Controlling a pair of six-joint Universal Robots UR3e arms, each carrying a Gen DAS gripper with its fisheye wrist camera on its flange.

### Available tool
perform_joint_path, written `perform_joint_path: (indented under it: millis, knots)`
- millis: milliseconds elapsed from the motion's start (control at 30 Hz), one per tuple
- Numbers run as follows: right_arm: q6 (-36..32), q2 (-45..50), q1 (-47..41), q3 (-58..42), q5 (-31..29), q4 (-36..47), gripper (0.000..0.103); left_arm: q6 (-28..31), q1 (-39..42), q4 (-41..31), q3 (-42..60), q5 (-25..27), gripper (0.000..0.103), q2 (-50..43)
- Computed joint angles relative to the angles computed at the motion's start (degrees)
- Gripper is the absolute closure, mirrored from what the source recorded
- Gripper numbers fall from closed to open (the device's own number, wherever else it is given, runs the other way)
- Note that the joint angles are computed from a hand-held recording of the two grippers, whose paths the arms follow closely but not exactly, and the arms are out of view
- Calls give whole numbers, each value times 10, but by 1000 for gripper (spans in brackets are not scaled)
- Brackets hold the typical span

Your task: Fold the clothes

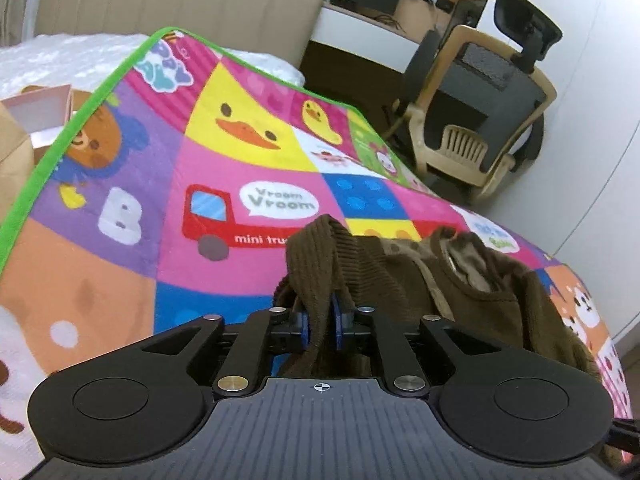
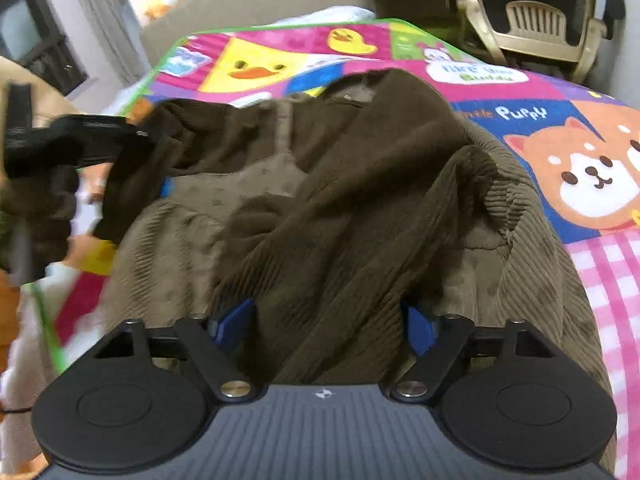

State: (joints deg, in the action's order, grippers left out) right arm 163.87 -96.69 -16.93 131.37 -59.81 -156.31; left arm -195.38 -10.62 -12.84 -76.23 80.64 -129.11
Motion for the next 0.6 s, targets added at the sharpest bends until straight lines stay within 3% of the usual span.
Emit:
perform_joint_path:
  millis: [33, 67, 100, 167, 233, 300, 433, 567, 600]
  knots:
    - [1, 8, -2, -5, 6, -9, 43, 2, 1, 1, -3, -2, 87, 2]
    - [3, 10, -20, -15, 32, -1, 62, 4, 1, 0, -5, -3, 86, 4]
    - [7, 13, -38, -26, 59, 8, 74, 6, 0, -3, -5, -2, 84, 5]
    - [17, 22, -72, -50, 110, 23, 87, 6, -1, -9, -3, -3, 69, 4]
    - [45, 30, -110, -63, 139, -9, 88, 5, 2, -13, -2, -12, 62, 7]
    - [89, 47, -147, -79, 149, -67, 95, 3, 6, -14, -3, -20, 56, 12]
    - [172, 106, -199, -128, 102, -166, 96, 7, 15, -7, -12, -20, 39, 30]
    - [127, 132, -207, -160, 17, -149, 95, -5, 21, 9, -37, -15, 26, 58]
    - [111, 134, -206, -162, -4, -145, 89, -7, 22, 20, -48, -15, 24, 67]
